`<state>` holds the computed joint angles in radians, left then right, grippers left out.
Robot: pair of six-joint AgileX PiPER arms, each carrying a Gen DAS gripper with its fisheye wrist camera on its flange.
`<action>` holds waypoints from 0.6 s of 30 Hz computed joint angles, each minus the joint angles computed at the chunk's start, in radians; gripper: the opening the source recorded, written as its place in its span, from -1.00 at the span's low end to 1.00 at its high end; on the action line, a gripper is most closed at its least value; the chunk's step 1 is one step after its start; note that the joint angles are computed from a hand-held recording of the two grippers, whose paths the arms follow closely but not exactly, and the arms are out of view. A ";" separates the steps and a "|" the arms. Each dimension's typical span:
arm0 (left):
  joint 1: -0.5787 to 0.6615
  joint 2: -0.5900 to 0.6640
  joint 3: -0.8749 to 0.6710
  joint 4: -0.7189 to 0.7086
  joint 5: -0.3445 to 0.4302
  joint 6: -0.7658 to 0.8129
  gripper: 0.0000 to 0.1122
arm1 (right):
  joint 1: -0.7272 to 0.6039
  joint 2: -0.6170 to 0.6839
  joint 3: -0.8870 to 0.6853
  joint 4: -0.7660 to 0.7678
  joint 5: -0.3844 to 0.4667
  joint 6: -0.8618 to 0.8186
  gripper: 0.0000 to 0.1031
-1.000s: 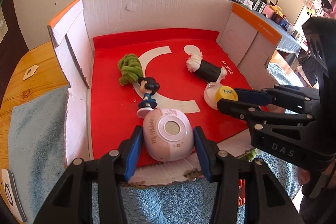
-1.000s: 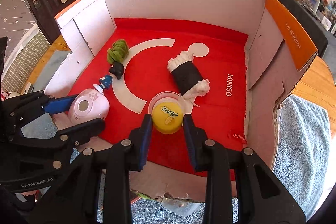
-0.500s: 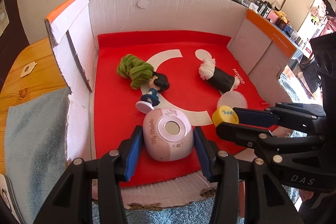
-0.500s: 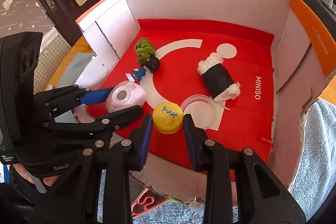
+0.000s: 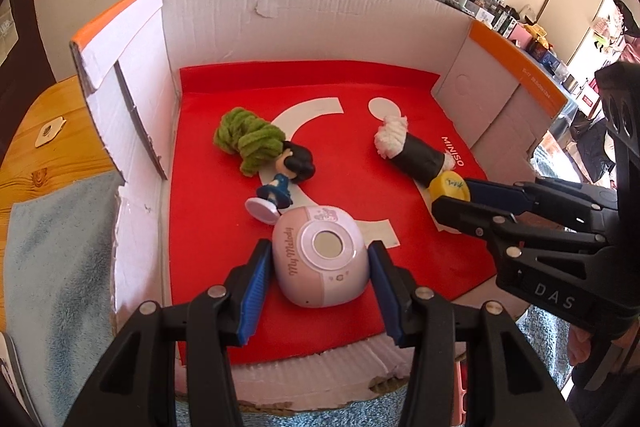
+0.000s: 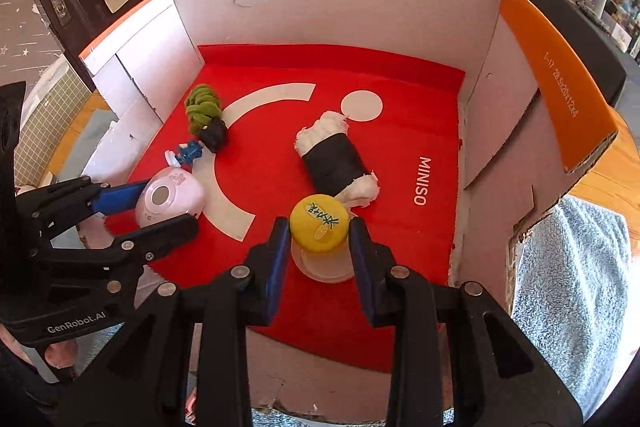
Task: Organize objects
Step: 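Set the yellow cap on the clear lid while the left tool releases the pink device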
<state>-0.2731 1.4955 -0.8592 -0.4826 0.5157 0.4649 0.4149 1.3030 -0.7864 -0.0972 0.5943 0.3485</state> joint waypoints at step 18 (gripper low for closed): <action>-0.002 -0.014 0.015 -0.016 -0.015 0.014 -0.10 | 0.024 -0.014 0.018 -0.057 -0.013 0.044 -0.44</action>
<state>-0.2753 1.4816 -0.8444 -0.4989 0.5002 0.4787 0.4393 1.2890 -0.7685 -0.1543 0.5814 0.3928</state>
